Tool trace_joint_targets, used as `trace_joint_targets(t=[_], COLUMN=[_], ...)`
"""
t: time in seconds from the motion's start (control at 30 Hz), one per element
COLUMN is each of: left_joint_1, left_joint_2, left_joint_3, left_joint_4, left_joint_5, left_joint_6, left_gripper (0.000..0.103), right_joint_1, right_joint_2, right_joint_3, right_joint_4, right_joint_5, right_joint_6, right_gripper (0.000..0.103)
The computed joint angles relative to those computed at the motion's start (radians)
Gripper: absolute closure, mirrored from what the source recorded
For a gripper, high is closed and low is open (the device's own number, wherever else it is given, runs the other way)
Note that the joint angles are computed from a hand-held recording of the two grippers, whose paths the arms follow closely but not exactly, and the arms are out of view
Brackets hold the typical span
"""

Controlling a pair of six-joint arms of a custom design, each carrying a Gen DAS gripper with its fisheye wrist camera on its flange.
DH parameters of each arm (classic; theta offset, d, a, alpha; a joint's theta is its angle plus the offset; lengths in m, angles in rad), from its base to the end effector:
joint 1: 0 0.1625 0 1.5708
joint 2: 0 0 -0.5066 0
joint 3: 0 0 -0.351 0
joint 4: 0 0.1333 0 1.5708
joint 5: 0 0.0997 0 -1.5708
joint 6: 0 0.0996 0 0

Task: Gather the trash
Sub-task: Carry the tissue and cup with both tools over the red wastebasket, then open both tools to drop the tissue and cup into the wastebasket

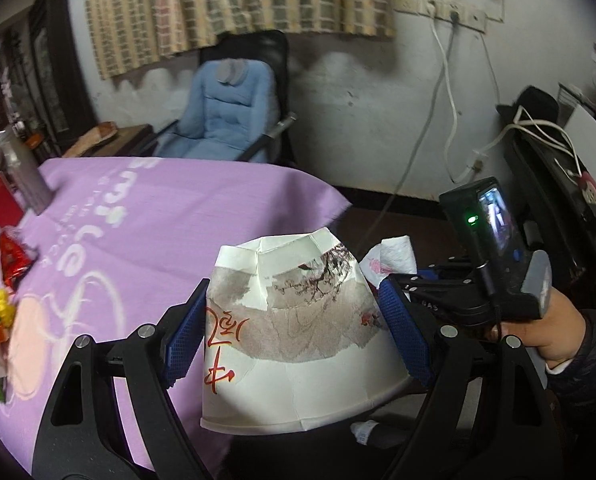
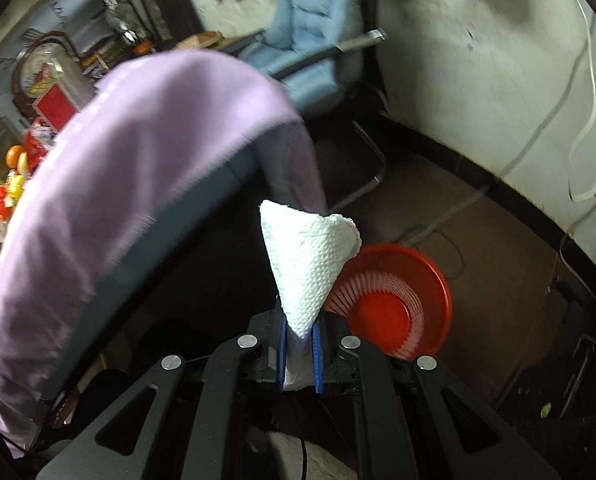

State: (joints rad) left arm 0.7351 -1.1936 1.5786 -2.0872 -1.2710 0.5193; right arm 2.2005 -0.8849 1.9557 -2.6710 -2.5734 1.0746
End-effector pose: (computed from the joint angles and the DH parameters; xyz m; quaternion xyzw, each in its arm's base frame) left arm -0.3531 -0.5387 0.4204 0.6108 0.7749 -0.0876 0.1369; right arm 0.3876 -0.4481 0.1959 -0.2003 -0.8537 0.3702 0.3067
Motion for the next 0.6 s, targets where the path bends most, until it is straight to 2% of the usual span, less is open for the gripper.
trace_joint_targets(t=[0.17, 0.23, 0.37, 0.47, 0.53, 0.6], left_joint_1=[-0.002, 0.0, -0.006, 0.008, 0.018, 0.028], left_joint_2=[0.043, 0.073, 0.134, 0.226, 0.277, 0.335], left_joint_3=[0.028, 0.043, 0.088, 0.069, 0.052, 0.033], left_joint_4=[0.056, 0.079, 0.072, 0.138, 0.179, 0.207], left_joint_5=[-0.048, -0.066, -0.055, -0.067, -0.074, -0.076], left_joint_6=[-0.008, -0.004, -0.001, -0.063, -0.106, -0.155], left_gripper=[0.023, 0.023, 0.023, 0.023, 0.023, 0.023], right_joint_1=[-0.056, -0.075, -0.127, -0.169, -0.205, -0.252], right_joint_2=[-0.019, -0.02, -0.008, 0.008, 0.016, 0.027], right_joint_3=[0.114, 0.155, 0.235, 0.275, 0.296, 0.335], right_joint_4=[-0.081, -0.136, -0.279, -0.365, -0.362, -0.444], right_joint_5=[0.067, 0.086, 0.128, 0.156, 0.173, 0.205], right_joint_6=[0.089, 0.097, 0.093, 0.069, 0.099, 0.099], right_gripper=[0.092, 0.092, 0.092, 0.09, 0.09, 0.09])
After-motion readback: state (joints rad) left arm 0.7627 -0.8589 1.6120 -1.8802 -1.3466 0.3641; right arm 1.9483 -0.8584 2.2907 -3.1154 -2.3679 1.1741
